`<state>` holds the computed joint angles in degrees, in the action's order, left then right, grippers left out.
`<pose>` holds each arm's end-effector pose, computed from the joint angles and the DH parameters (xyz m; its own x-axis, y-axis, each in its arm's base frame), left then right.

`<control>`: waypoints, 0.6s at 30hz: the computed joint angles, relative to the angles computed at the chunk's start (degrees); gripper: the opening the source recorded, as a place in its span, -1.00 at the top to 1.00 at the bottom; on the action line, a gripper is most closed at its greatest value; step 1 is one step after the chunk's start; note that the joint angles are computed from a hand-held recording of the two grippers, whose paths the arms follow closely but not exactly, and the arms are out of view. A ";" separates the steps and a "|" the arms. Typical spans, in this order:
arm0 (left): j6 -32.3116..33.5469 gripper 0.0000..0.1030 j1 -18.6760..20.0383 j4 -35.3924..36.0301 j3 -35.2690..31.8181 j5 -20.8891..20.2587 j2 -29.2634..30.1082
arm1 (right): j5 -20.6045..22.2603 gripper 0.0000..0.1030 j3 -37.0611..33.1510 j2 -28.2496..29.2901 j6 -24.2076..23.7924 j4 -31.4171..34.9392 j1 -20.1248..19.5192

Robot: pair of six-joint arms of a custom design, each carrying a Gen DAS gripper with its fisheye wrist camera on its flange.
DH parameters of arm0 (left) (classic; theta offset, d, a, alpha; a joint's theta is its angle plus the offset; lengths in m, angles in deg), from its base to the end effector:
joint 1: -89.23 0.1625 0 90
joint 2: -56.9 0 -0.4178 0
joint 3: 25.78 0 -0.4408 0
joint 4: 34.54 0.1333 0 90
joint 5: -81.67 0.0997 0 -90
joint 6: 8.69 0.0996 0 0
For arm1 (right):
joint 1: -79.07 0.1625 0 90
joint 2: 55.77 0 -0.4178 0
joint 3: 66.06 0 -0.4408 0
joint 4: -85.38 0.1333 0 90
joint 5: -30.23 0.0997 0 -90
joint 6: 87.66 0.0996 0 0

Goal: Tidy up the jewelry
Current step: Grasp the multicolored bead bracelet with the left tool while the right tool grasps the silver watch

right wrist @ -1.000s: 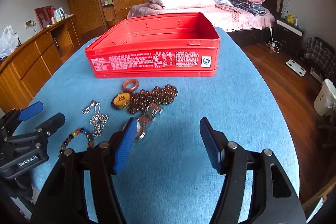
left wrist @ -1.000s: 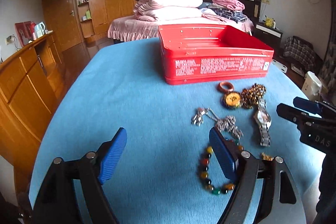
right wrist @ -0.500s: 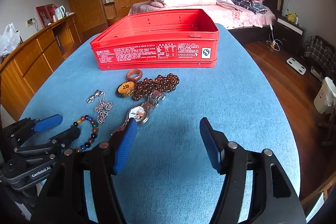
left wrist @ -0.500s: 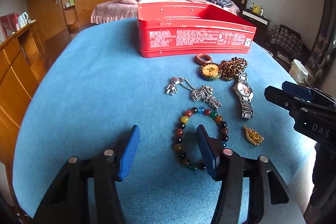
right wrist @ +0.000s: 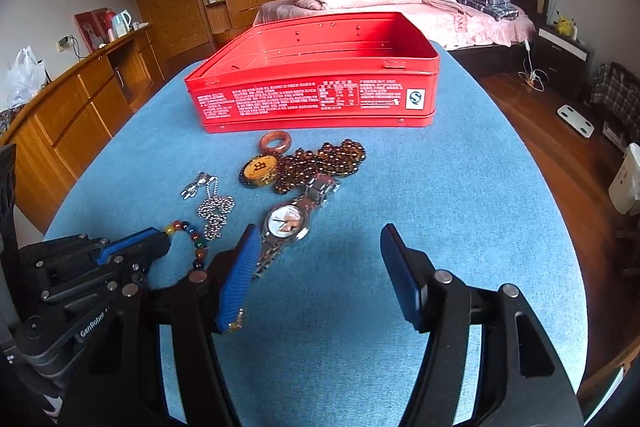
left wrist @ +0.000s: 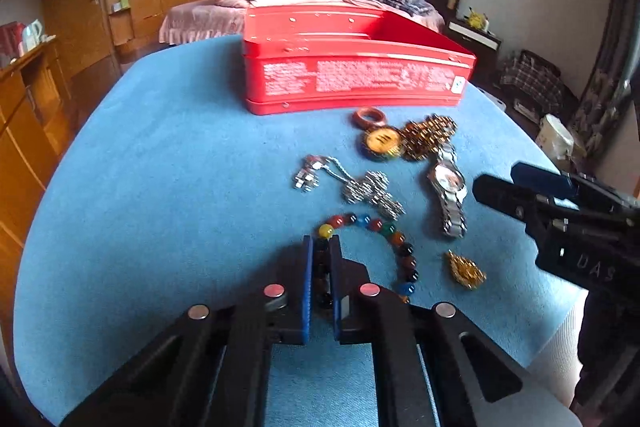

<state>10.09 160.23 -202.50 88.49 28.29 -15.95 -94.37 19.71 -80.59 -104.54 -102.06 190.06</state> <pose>-0.0071 -0.6125 0.2652 -0.7437 0.1740 -0.6454 0.5292 0.7432 -0.4094 0.3303 -0.6467 -0.0541 -0.7675 -0.1984 0.6095 -0.5339 0.7242 -0.4365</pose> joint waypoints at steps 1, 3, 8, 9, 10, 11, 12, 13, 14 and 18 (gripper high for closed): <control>-0.18 0.85 0.07 -0.82 -0.17 0.25 0.02 | 0.06 -0.18 -0.13 0.15 0.03 0.24 0.09; -0.42 0.85 0.43 -1.99 -0.52 -0.43 -0.38 | 0.25 -0.18 -0.66 0.47 0.39 1.30 0.14; -0.59 0.85 1.01 -6.00 -1.70 1.65 -0.06 | -0.59 -0.18 -2.75 1.79 2.10 4.27 0.20; -0.35 0.85 1.15 -6.30 -1.93 2.09 0.12 | -0.96 -0.18 -3.14 2.10 2.39 4.68 0.22; -0.35 0.85 1.33 -6.12 -2.21 2.27 0.27 | -1.60 -0.18 -3.64 2.49 2.61 5.11 0.28; -0.86 0.85 1.61 -5.35 -2.56 2.39 0.45 | -2.05 -0.18 -4.01 2.86 2.47 4.93 0.37; -1.07 0.85 1.87 -4.86 -2.76 2.34 0.54 | -2.40 -0.19 -4.31 3.16 2.33 4.88 0.45; -1.26 0.85 2.06 -4.46 -2.97 2.42 0.78 | -2.71 -0.21 -4.67 3.44 2.19 4.98 0.53; -1.36 0.85 2.18 -4.25 -3.11 2.51 0.97 | -2.83 -0.19 -4.97 3.64 2.12 5.12 0.53; -1.87 0.85 2.93 -2.92 -3.72 2.17 1.39 | -3.93 0.01 -6.20 4.80 0.46 4.64 0.71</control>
<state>8.22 163.16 -205.41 84.77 30.46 -14.56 -98.30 13.52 -75.79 -104.08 -97.42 190.77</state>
